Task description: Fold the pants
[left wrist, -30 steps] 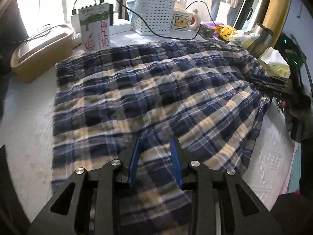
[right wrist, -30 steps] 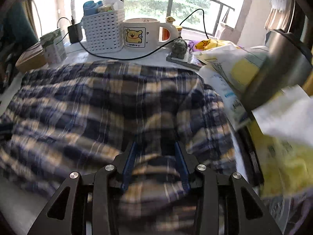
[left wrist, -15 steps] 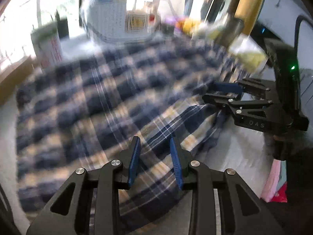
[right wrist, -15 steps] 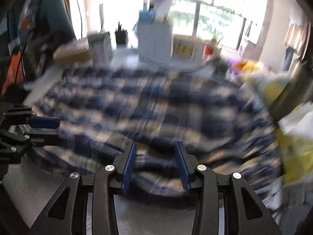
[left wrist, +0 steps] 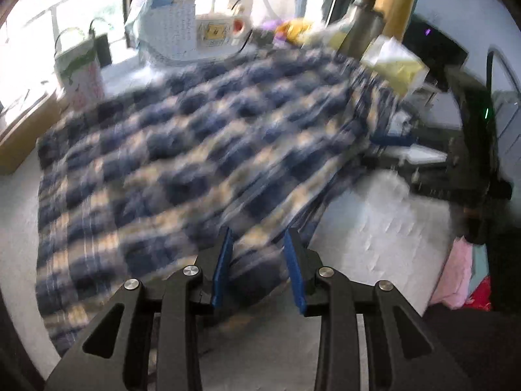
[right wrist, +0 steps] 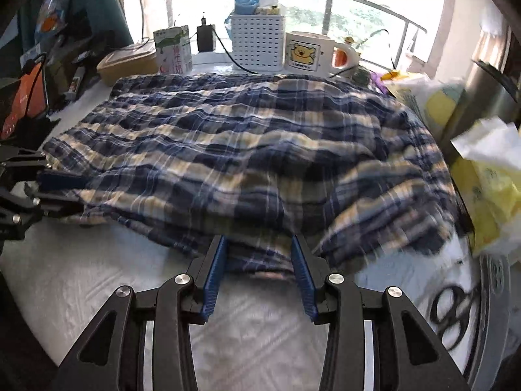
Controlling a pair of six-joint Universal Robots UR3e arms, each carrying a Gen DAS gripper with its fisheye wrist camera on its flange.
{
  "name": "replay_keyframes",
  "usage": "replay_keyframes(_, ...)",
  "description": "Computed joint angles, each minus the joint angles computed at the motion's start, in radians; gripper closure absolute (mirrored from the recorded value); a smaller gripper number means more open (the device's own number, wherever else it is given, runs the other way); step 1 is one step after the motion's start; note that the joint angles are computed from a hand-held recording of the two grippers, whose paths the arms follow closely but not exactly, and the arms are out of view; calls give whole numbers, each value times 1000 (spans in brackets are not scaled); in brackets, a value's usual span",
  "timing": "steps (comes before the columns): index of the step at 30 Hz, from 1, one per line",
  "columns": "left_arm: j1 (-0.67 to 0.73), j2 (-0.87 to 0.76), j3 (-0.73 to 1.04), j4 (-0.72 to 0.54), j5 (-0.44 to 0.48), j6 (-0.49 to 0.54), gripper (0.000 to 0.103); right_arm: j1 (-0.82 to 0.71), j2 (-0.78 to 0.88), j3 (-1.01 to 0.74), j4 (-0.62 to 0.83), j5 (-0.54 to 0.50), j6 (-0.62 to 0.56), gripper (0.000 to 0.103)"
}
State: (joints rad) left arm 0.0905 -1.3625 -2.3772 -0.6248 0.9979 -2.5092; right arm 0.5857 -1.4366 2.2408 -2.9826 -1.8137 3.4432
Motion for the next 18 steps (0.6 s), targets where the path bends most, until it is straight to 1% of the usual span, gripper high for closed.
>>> replay_keyframes(2, -27, -35, 22, 65, -15, -42, 71, -3, -38, 30, -6, 4, 18, 60)
replay_keyframes(4, -75, -116, 51, 165, -5, -82, 71, 0, -69, 50, -11, -15, 42, 60)
replay_keyframes(5, -116, -170, 69, 224, 32, -111, 71, 2, -79, 53, -9, -28, 50, 60)
replay_keyframes(7, -186, -251, 105, 263, 111, -141, 71, 1, -112, 71, -2, -56, 67, 60)
replay_keyframes(8, -198, -265, 112, 247, 124, -134, 71, -3, -125, 78, 3, -62, 71, 60)
replay_keyframes(9, -214, -271, 97, 264, 141, -131, 70, -7, -140, 89, 7, -69, 74, 60)
replay_keyframes(10, -223, -254, 42, 347, 153, -129, 70, -14, -162, 105, 12, -77, 81, 60)
replay_keyframes(11, -231, -235, 20, 354, 159, -122, 67, -22, -176, 118, 13, -78, 84, 60)
replay_keyframes(12, -227, -209, -1, 344, 149, -109, 63, -33, -193, 136, 17, -81, 89, 60)
replay_keyframes(13, -216, -177, -19, 305, 125, -91, 56, -47, -211, 156, 18, -83, 95, 60)
replay_keyframes(15, -209, -140, -27, 256, 117, -76, 54, -81, -237, 190, 18, -75, 105, 59)
replay_keyframes(17, -173, -75, -31, 154, 80, -43, 54, -121, -254, 217, 28, -73, 121, 58)
replay_keyframes(18, -128, -24, -36, 81, 37, -12, 54, -137, -261, 225, 37, -75, 133, 57)
